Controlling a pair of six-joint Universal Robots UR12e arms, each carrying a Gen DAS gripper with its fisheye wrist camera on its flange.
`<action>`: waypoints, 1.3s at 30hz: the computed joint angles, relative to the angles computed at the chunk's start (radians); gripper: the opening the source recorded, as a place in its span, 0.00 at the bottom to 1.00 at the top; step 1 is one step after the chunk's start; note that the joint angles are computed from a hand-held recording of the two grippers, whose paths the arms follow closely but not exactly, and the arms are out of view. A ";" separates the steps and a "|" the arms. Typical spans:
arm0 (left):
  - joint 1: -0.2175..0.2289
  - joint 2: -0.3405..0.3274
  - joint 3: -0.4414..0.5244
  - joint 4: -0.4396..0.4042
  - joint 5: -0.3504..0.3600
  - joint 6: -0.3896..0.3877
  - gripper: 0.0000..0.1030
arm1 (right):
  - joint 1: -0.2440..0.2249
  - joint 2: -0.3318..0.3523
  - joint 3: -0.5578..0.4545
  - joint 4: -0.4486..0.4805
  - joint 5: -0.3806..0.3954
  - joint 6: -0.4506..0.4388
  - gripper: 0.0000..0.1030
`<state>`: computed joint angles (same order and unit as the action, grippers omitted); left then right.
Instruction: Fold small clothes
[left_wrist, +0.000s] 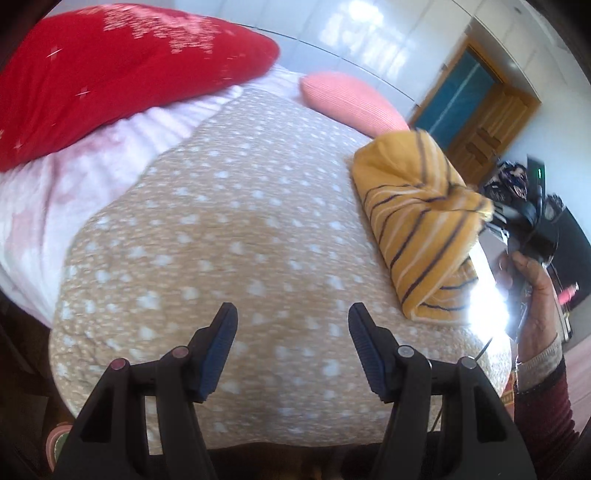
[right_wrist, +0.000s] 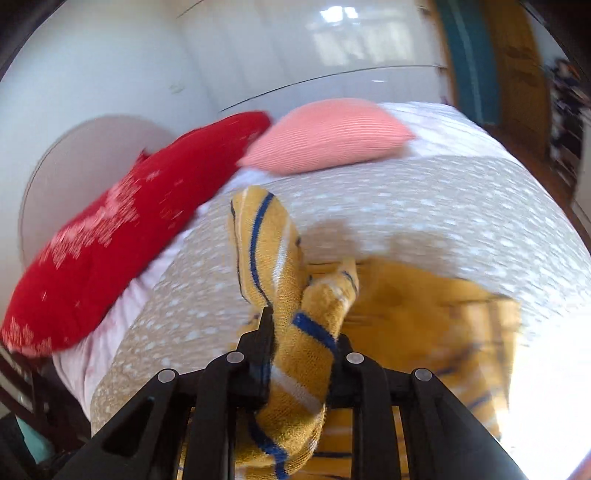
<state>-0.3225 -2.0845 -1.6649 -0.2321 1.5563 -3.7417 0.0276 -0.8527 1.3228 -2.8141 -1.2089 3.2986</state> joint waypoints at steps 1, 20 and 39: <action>-0.005 -0.007 0.014 -0.010 -0.002 0.006 0.60 | -0.021 -0.004 0.017 0.000 0.001 0.023 0.20; -0.059 -0.095 0.174 -0.156 -0.053 0.079 0.60 | -0.151 -0.066 0.227 -0.261 0.226 0.100 0.79; -0.063 -0.158 0.268 -0.206 -0.080 0.137 0.67 | -0.185 -0.105 0.350 -0.008 0.356 0.043 0.09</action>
